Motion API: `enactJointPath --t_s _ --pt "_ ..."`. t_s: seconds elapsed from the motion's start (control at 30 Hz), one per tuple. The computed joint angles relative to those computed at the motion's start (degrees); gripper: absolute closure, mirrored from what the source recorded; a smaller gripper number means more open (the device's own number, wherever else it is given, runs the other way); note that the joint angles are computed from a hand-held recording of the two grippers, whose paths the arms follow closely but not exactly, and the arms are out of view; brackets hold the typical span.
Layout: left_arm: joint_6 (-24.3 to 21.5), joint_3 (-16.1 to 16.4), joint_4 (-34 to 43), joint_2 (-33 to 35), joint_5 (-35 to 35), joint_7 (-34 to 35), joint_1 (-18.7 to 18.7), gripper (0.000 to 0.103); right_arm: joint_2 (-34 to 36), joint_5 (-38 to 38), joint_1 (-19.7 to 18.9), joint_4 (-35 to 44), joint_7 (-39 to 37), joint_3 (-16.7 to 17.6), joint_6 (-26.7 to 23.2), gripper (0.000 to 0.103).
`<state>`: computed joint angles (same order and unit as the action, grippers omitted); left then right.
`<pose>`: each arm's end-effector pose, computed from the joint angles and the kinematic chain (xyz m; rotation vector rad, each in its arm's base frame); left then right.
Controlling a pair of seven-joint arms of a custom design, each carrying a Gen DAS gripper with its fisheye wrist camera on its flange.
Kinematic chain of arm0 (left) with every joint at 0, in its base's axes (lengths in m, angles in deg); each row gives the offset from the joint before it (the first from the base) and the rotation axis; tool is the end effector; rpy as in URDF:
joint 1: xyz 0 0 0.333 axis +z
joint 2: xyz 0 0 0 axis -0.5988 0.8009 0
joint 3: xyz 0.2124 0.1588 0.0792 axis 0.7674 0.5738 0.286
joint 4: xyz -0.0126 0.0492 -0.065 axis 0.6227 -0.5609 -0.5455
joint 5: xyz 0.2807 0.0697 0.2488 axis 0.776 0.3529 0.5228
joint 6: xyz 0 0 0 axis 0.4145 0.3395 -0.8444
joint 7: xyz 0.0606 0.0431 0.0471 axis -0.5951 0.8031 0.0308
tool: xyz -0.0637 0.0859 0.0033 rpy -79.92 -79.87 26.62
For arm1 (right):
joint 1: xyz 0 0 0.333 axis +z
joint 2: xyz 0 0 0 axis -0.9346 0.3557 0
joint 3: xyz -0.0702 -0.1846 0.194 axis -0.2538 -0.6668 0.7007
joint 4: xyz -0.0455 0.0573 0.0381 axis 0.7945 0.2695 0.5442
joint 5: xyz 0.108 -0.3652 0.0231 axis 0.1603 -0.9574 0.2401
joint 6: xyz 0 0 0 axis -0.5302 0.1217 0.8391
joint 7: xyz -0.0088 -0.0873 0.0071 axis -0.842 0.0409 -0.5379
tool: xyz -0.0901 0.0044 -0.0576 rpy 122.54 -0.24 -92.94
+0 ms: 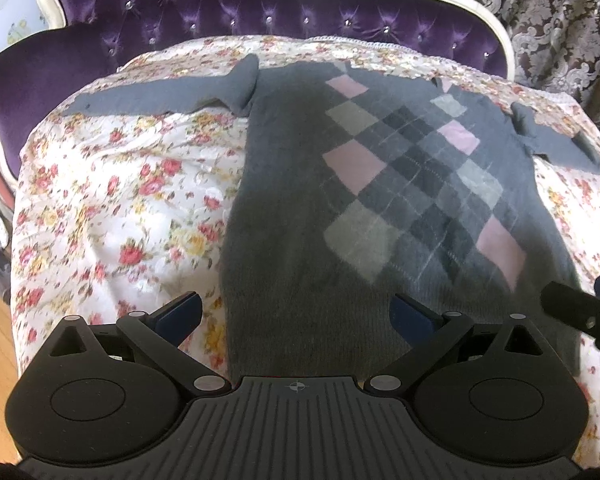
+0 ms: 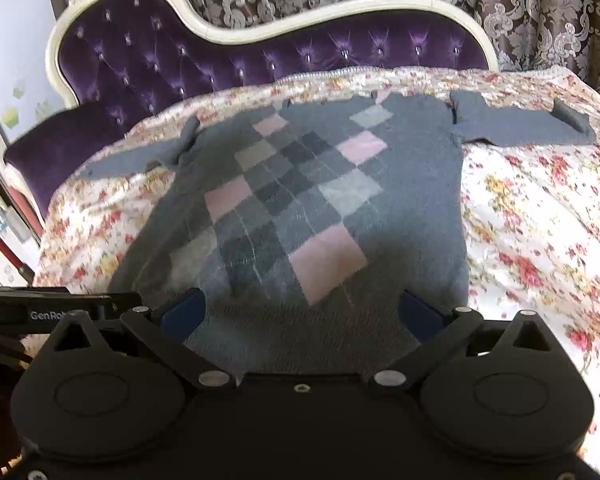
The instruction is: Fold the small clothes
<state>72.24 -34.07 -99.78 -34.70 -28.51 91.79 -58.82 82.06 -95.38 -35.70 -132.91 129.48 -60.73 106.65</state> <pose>0.6753 -0.2823 0.3389 -1.8641 1.8112 -0.6445 0.6390 0.3077 0.3347 -1.6714 1.5980 -0.5003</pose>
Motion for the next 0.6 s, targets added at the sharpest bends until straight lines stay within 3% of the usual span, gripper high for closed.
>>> enactJointPath --t_s 0.17,0.23,0.37,0.47,0.6 --pt "1.24 0.60 4.44 3.06 0.18 0.54 -0.04 0.002 1.43 -0.01 1.57 1.57 -0.03 -3.96 2.24 0.002" --pt "2.96 0.65 5.99 4.38 -0.27 0.92 0.28 0.002 2.15 -0.17 2.08 2.87 -0.15 -5.56 1.37 0.008" --pt "6.59 -0.09 9.54 7.73 -3.22 2.73 1.55 0.002 2.98 -0.34 -1.80 5.82 -1.87 -3.15 -1.45 0.012" --pt "5.52 -0.28 14.58 11.30 -6.07 4.35 1.74 0.002 4.38 -0.49 -3.88 8.29 -1.84 -3.12 -1.76 0.025" --pt "1.77 1.32 21.86 15.95 -7.09 5.29 0.56 0.002 7.09 -1.02 -6.40 13.30 -1.31 -3.91 -4.16 0.027"
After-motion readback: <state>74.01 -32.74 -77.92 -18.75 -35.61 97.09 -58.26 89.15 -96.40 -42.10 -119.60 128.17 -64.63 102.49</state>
